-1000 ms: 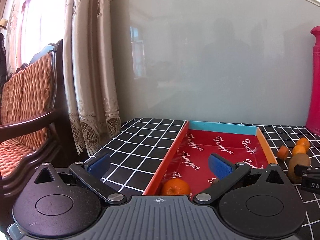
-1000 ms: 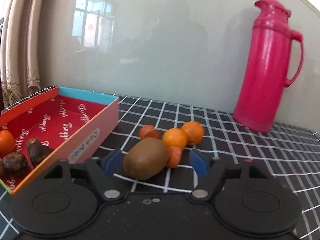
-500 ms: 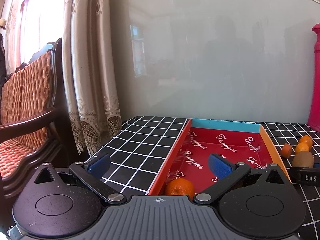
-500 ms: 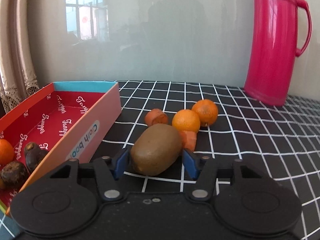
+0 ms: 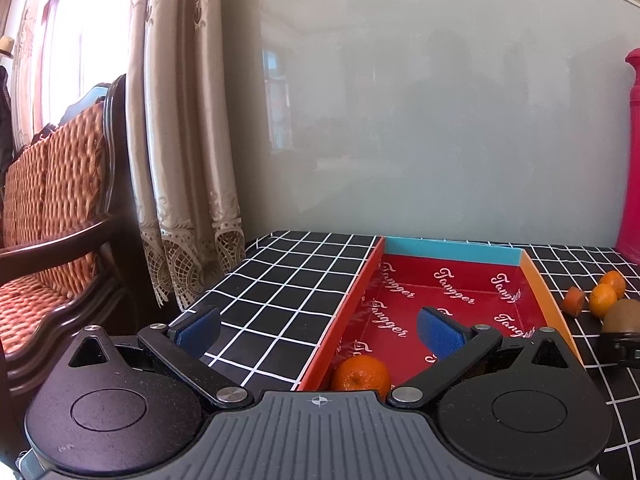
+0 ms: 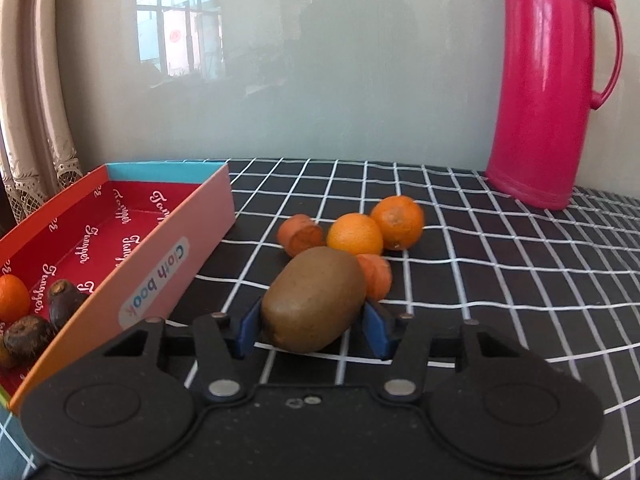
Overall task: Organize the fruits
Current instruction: 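Carry the kiwi into the red box and open the right gripper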
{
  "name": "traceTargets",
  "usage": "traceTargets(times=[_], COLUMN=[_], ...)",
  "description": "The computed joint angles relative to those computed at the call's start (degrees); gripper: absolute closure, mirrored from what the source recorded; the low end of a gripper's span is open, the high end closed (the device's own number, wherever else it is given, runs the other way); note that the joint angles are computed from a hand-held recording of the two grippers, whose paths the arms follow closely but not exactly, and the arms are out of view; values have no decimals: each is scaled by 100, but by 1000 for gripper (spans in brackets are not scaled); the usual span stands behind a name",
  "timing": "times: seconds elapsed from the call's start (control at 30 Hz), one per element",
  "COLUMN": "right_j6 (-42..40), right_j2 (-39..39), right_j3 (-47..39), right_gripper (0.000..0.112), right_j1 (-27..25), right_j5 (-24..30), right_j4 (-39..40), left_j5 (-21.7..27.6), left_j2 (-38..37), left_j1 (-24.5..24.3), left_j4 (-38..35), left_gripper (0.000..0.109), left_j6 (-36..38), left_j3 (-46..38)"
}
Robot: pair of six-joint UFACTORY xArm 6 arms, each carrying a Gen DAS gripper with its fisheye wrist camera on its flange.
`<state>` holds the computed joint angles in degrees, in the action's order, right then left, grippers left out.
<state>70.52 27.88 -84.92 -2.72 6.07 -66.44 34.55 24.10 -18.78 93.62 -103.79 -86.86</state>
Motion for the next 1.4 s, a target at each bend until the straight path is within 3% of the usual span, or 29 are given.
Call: traceTargets(times=[0.27, 0.43, 0.73, 0.87, 1.07, 1.33, 1.4], right_j6=[715, 540, 1802, 2031, 2956, 2142, 1574], right_j2=[-385, -488, -663, -572, -355, 60, 101], right_j3=[188, 311, 220, 42, -416, -743, -680], right_gripper=[60, 60, 60, 60, 60, 60, 59], right_j1=[-27, -2, 42, 162, 408, 765, 835], right_j5=[-7, -60, -343, -424, -604, -762, -740], right_j4=[-827, -750, -2070, -2273, -3281, -2678, -2111], left_j5=[94, 132, 326, 390, 439, 297, 275], left_j2=[-125, -200, -455, -585, -776, -852, -859], left_j1=[-95, -76, -81, -47, 112, 288, 306], left_j4=[186, 145, 127, 102, 69, 78, 64], left_gripper=[6, 6, 6, 6, 6, 6, 6], left_j6=[-132, -102, -192, -132, -232, -271, -253], left_j3=[161, 263, 652, 850, 1128, 1238, 1252])
